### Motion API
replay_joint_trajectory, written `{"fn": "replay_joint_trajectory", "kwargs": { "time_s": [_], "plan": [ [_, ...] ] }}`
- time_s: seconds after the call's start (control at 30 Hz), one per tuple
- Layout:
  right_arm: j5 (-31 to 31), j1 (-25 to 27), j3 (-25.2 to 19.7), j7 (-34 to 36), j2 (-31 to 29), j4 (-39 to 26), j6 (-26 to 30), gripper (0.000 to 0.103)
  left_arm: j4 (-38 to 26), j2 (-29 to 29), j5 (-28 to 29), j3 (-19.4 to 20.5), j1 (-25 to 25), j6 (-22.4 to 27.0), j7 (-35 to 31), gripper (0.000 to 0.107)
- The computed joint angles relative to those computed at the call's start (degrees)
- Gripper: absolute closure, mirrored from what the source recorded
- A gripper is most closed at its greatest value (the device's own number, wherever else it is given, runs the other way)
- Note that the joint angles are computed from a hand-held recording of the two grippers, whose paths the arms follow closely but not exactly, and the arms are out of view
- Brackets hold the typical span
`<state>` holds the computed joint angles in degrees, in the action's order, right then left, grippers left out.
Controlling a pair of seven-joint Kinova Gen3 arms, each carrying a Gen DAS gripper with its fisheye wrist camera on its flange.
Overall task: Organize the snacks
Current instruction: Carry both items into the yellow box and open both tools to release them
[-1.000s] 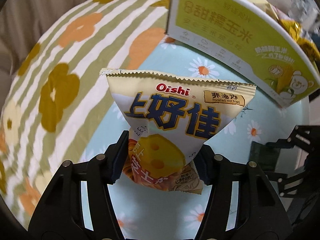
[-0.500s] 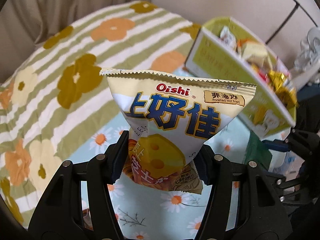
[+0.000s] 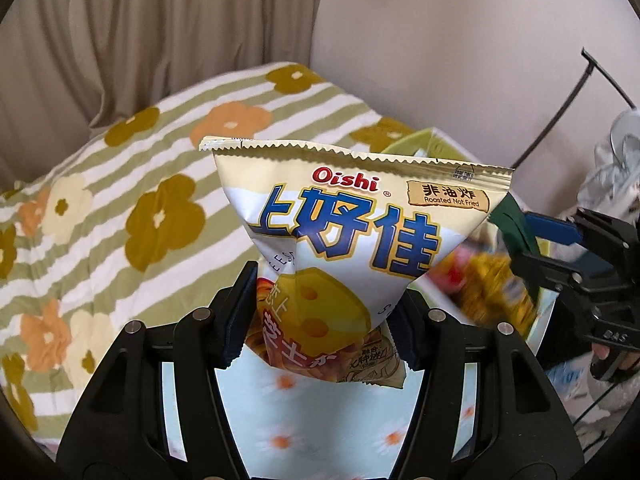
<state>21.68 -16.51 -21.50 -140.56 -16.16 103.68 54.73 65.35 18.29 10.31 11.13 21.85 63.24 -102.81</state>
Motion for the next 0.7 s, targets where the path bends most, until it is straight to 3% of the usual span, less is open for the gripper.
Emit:
{"fn": "replay_joint_trajectory", "kwargs": {
  "time_s": [0.13,0.23,0.37,0.43,0.57,0.7],
  "plan": [
    [-2.7,-2.6,10.6,9.3,-2.7,1.5,-1.6,0.062,-4.1,2.3,-2.3,-5.7,10.5,-0.6,9.3,0.052],
    [-4.7,-5.4,18.6,16.3,-4.1,2.2,-2.3,0.062,-8.1,5.4,-5.2,-7.1,16.0,-0.6,16.3,0.052],
    [-8.5,-9.3,29.2,25.6,-5.3,2.2,-2.7,0.062,-13.3,9.8,-10.6,-2.2,17.2,0.8,25.0,0.052],
    [-10.7,-11.1,34.1,30.3,-5.5,2.1,-2.7,0.062,-17.6,12.9,-12.0,-2.3,19.3,3.4,27.6,0.052],
    [-18.1,-7.7,38.4,39.6,-4.3,2.1,-3.7,0.062,-27.0,19.2,-11.7,-2.6,21.4,9.4,29.9,0.052],
    [-26.7,0.3,37.6,48.9,-1.9,2.2,-4.6,0.062,-37.4,25.7,-10.9,-3.6,22.8,16.8,30.6,0.052]
  ]
}}
